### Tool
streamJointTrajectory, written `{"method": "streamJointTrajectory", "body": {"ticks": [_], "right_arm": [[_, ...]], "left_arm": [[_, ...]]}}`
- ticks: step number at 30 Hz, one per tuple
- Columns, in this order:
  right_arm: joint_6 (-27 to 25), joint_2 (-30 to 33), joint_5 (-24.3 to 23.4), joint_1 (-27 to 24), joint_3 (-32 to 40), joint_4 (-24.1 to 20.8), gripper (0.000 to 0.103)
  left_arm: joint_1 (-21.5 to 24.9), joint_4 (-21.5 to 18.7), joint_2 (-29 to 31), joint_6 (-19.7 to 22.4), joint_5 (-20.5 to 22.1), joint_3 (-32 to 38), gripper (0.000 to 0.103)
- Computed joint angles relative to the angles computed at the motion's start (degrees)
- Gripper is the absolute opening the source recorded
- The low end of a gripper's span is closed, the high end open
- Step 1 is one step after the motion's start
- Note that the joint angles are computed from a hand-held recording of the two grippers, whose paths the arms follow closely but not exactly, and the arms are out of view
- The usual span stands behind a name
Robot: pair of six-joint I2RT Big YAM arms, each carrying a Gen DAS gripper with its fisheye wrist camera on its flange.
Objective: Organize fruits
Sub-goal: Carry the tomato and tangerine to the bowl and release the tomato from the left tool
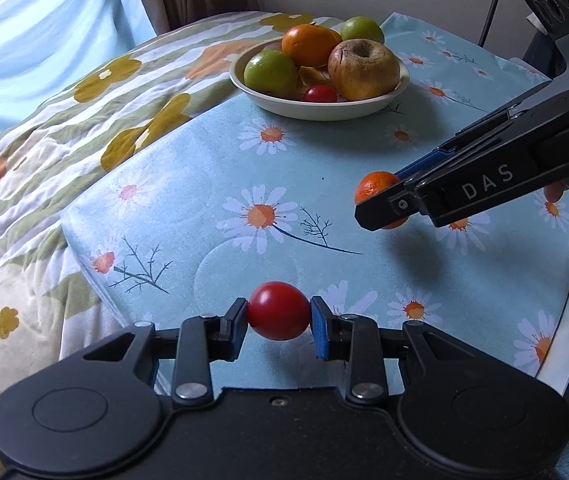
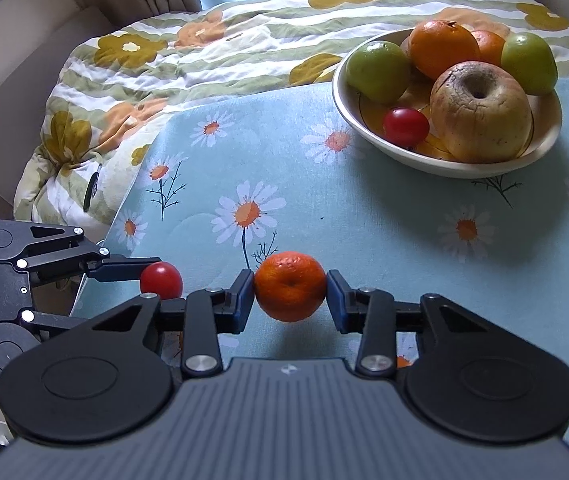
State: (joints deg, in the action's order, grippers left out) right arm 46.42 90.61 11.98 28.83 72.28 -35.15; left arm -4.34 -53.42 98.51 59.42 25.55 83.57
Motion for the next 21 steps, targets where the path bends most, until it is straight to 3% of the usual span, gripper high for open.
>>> {"method": "streamJointTrajectory", "body": {"ticks": [11,21], "right_arm": [[-2.8,-4.6,2.2,1.2,-0.6,-2.4,0.054],[-10.0,-12.8,0.1,-0.2,-4.7,-3.1,0.054]], "left_arm": [[2.7,5.0,-8.5,-8.7,-0.9,-6.5,0.037],[1.0,10.7,-19.4,-19.7,-6.9,-15.0,0.037]]}}
